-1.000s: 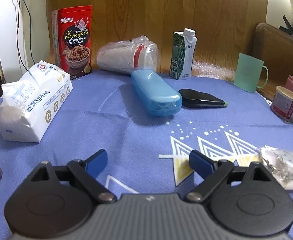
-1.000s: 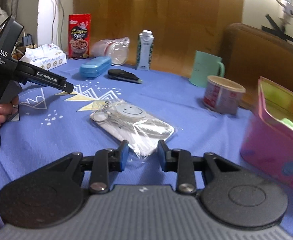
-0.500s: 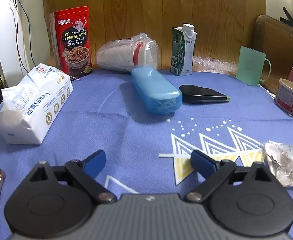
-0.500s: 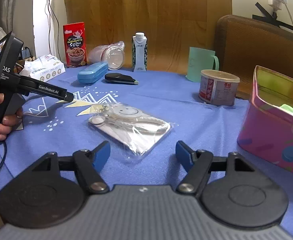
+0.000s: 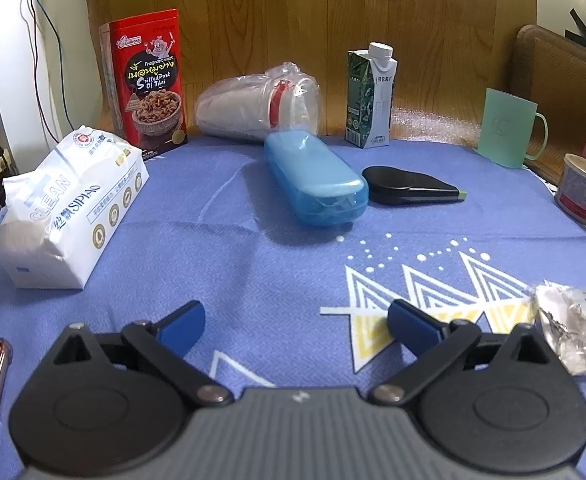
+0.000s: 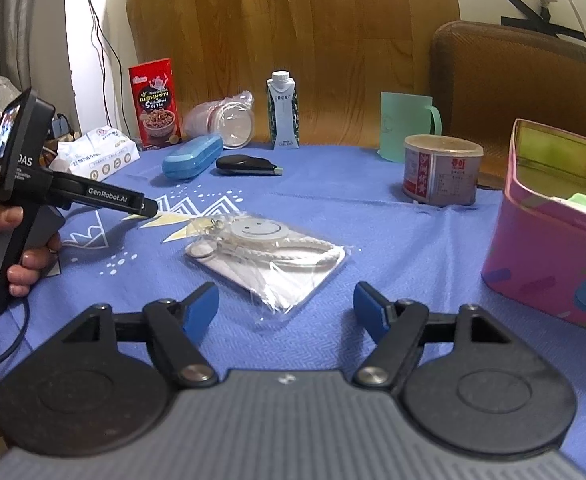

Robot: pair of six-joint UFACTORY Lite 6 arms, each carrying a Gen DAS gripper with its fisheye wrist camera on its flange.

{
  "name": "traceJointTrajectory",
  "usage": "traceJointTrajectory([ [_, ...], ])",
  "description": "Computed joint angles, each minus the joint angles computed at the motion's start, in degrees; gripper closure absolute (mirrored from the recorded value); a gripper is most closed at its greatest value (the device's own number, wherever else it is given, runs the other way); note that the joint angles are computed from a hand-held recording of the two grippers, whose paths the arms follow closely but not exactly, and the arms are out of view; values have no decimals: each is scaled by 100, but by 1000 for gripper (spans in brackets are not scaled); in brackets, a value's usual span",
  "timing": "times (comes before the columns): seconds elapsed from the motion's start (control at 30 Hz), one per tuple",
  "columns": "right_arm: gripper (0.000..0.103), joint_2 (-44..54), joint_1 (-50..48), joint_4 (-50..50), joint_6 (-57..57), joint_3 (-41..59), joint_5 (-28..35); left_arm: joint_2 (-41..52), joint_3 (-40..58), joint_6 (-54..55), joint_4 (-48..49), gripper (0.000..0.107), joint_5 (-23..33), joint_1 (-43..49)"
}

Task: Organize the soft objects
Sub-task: 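Grasp the clear smiley-face bag with the left gripper, then carry the smiley-face bag into the pink tin and open the left gripper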

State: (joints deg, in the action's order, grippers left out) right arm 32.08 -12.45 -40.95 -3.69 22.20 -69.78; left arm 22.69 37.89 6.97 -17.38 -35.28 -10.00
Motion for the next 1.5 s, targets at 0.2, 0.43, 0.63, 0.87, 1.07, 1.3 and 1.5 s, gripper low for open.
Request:
traceJointTrajectory([
  [0.2, 26, 29, -72, -173, 141, 81, 85, -22, -17, -220, 282, 6, 11, 96],
  [0.43, 26, 3, -32, -219, 241, 181, 320, -473, -294, -3529, 3939, 21, -113, 695],
  [0.63, 26, -56, 214, 62, 140, 209, 480, -49, 457, -5482, 6391, 26, -273, 476],
  [0.87, 25, -65, 748, 612, 81, 449, 751, 277, 708, -3975, 5215, 23, 48, -704],
  [1.07, 36, -68, 756, 920, -88, 254, 402, -92, 274, -4193, 5055, 31, -61, -827],
  [1.3, 39, -476, 446, 1367, -449, -427, -749, -1159, 263, -4116, 4779, 33, 148, -1351],
  [1.5, 39, -1222, -778, 872, -346, -612, -1132, -658, 1701, -3204, 3732, 33, 768, -2619],
])
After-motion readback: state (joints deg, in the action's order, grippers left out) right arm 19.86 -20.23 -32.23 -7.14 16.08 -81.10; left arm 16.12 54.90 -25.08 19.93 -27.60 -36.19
